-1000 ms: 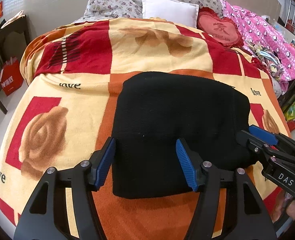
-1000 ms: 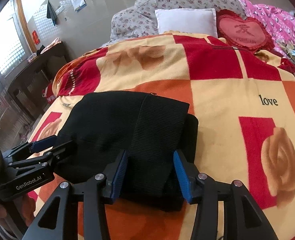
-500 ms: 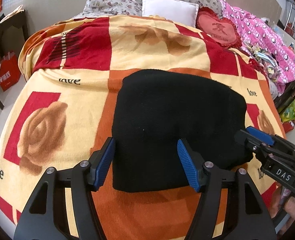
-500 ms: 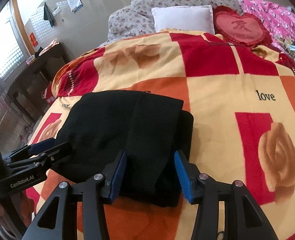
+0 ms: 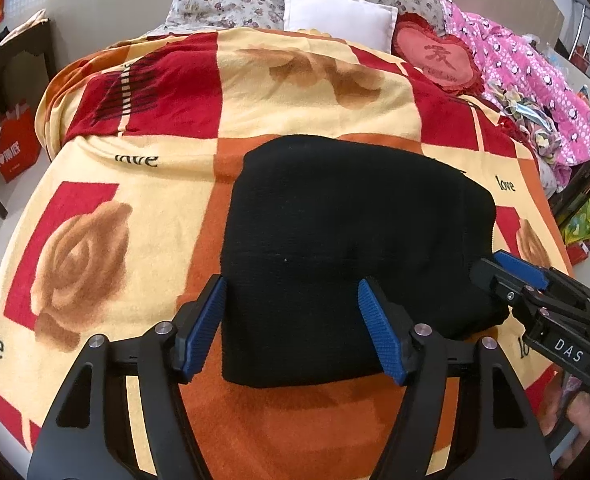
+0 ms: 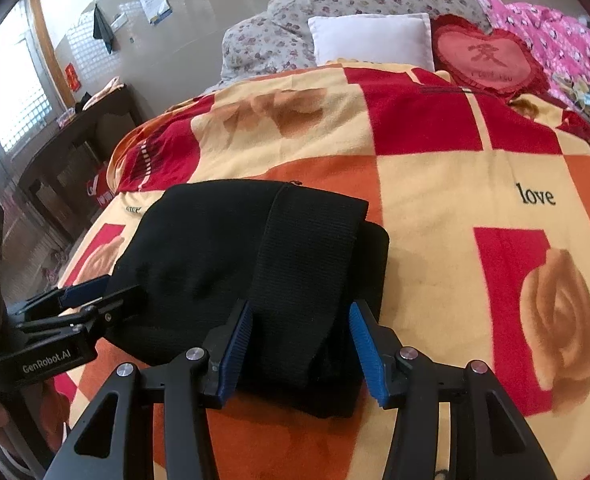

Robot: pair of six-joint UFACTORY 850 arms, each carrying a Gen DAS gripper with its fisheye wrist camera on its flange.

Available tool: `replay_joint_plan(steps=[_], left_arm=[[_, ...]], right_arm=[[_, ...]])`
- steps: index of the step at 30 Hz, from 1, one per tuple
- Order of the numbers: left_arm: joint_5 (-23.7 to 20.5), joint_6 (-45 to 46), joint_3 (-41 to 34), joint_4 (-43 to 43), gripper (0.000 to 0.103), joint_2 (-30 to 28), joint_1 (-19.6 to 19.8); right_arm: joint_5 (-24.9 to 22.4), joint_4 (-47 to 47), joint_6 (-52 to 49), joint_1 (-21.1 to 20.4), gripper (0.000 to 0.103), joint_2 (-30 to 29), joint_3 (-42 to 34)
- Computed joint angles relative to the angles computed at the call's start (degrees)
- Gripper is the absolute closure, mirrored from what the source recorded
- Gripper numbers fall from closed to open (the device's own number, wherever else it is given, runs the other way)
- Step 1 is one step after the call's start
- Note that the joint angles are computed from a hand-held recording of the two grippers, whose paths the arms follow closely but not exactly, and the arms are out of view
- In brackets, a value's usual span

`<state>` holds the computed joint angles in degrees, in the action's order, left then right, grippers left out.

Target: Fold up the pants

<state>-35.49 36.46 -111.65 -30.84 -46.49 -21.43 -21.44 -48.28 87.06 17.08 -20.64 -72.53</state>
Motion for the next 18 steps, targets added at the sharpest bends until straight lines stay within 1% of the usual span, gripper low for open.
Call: replay_joint_plan(steps=[3, 6, 9, 11, 12, 14, 16, 17, 18], left_arm=[[-1.1, 0.6, -0.6, -0.8, 0.035, -0.3, 0.3], [-4.0, 3.1, -2.1, -4.6, 0.035, -0.9, 1.2], [-5.4, 4.7, -3.5, -7.4, 0.035, -1.4, 2.2], [-6.8, 4.4, -5.3, -8.1, 0.035, -2.4, 2.8], [-7.9, 3.6, -6.8, -8.2, 0.034, -3.4, 3.1], [-10.1, 2.0, -9.5, -8.4, 0.034, -5.2, 3.6], [-13.8, -0.2, -13.8, -9.0, 0.033, -8.1, 4.2], [-15.5, -1.1, -15.8, -9.2, 0.030, -9.4, 4.4], [-18.0, -2.2, -18.5, -9.4, 0.029, -11.3, 4.6]], right_arm=[[0.2, -0.3, 0.9, 0.0, 0.054, 0.4, 0.5], [2.5, -0.4, 3.0, -0.9, 0.053, 1.5, 1.9], [4.6, -2.2, 6.4, -1.8, 0.051, 2.5, 3.7], [7.7, -3.2, 9.2, -2.8, 0.049, 3.3, 5.3], [10.8, -5.6, 13.0, -3.7, 0.048, 3.9, 6.5], [13.8, -7.0, 16.0, -4.6, 0.044, 4.1, 7.5], [16.0, -2.6, 12.9, -5.5, 0.039, 3.8, 7.9], [17.1, -1.2, 11.8, -5.9, 0.035, 3.5, 8.0], [18.4, 0.4, 10.7, -6.3, 0.033, 3.3, 8.1]])
